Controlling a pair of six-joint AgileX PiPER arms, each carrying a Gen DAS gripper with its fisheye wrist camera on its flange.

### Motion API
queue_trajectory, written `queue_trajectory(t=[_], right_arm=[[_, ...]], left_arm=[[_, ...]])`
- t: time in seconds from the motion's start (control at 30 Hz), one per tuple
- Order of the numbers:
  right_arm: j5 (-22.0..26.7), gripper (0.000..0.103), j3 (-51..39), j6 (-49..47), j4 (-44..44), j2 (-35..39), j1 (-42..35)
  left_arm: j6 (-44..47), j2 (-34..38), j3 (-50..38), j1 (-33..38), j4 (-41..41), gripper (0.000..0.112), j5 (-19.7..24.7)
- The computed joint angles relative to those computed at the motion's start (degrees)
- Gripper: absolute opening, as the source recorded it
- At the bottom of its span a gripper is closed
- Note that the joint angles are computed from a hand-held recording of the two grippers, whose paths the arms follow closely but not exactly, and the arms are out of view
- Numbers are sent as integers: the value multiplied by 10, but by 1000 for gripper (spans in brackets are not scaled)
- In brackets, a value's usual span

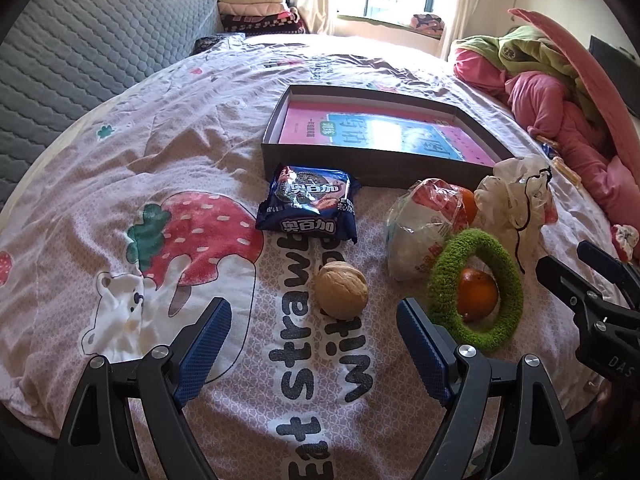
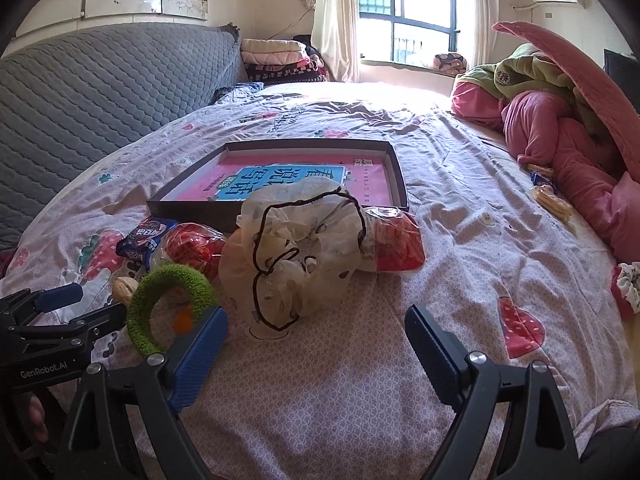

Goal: Organize objects
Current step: 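Move the left tool toward the walnut while the right tool approaches the white plastic bag, then close the left tool on the walnut while the right tool grasps the white bag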

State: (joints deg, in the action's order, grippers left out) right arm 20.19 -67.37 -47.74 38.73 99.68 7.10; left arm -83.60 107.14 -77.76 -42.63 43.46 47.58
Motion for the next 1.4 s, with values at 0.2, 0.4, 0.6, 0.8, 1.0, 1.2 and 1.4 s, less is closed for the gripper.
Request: queue_trajectory(t=[0.2,0.4,0.6,0.8,1.0,1.2,1.4], right_arm=[[-17,86,-12,24,-31,12,17],[-18,79,-37,69,-71,32,23],[-2,77,-64,88,-83,53,27],[1,67,-84,104,-108,74,42],[13,54,-120,109,-119,102,50],[9,36,-131,82,-106,114,57],[5,25,-134,68,-97,117,58]], left_arm=[[-4,3,9,14,12,85,-22],[1,13,7,22,14,85,-40],[6,24,0,30,15,83,-55],[11,29,0,38,15,72,-66],[13,32,3,46,15,64,-83],[17,36,3,52,14,56,-98],[14,32,11,57,16,42,-117]])
